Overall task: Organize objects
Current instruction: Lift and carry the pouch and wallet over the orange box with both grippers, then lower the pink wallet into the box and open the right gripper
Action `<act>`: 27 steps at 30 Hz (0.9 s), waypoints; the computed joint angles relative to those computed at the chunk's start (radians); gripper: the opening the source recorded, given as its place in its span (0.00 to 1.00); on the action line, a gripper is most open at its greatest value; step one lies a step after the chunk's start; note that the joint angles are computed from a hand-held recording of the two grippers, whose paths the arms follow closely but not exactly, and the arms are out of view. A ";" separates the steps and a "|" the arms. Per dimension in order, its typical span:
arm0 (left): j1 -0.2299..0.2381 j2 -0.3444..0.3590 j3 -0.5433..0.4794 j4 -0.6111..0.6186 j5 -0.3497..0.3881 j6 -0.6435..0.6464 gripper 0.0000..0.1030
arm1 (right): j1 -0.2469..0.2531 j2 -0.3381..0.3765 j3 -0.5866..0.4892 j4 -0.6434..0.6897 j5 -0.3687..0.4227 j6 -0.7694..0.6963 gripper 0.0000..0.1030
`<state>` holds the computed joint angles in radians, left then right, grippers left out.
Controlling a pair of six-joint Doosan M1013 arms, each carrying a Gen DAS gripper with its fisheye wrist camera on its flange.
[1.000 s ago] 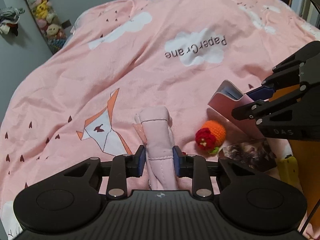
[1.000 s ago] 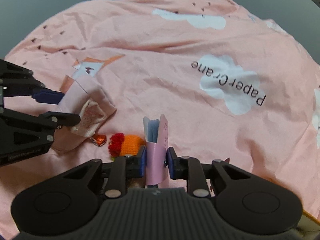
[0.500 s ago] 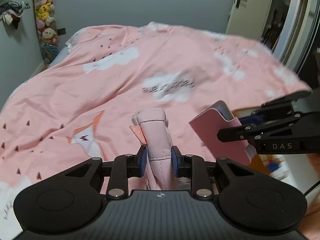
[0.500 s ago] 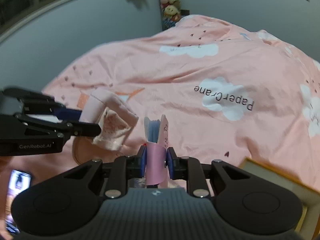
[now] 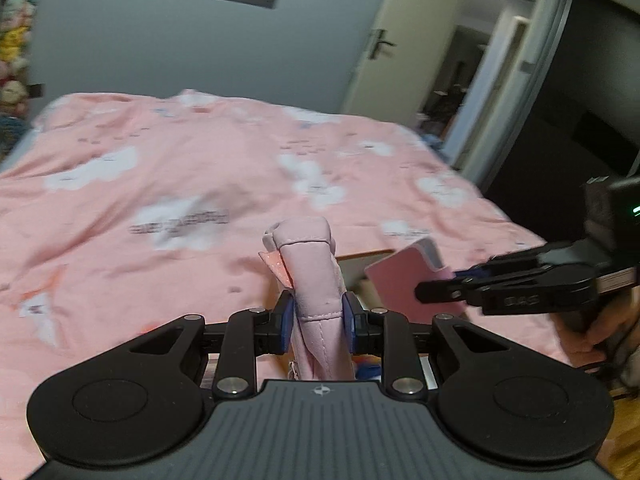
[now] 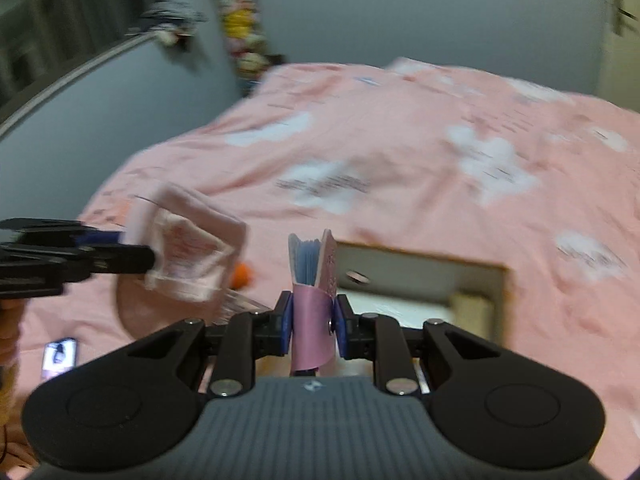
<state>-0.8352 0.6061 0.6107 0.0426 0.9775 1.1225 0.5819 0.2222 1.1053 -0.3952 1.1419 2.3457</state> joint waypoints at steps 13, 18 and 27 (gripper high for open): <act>-0.006 0.188 -0.223 -0.219 0.127 0.060 0.27 | -0.037 0.002 0.089 0.009 0.208 0.072 0.22; -0.005 0.211 -0.241 -0.224 0.161 0.033 0.27 | -0.032 0.061 0.050 -0.037 0.287 -0.012 0.22; 0.007 0.195 -0.185 -0.241 0.142 0.018 0.27 | -0.032 0.144 0.008 -0.131 0.404 -0.074 0.22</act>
<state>-0.8283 0.8007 0.4257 -0.1988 1.1199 1.1408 0.5495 0.3664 1.1130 -0.5260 1.5460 2.2718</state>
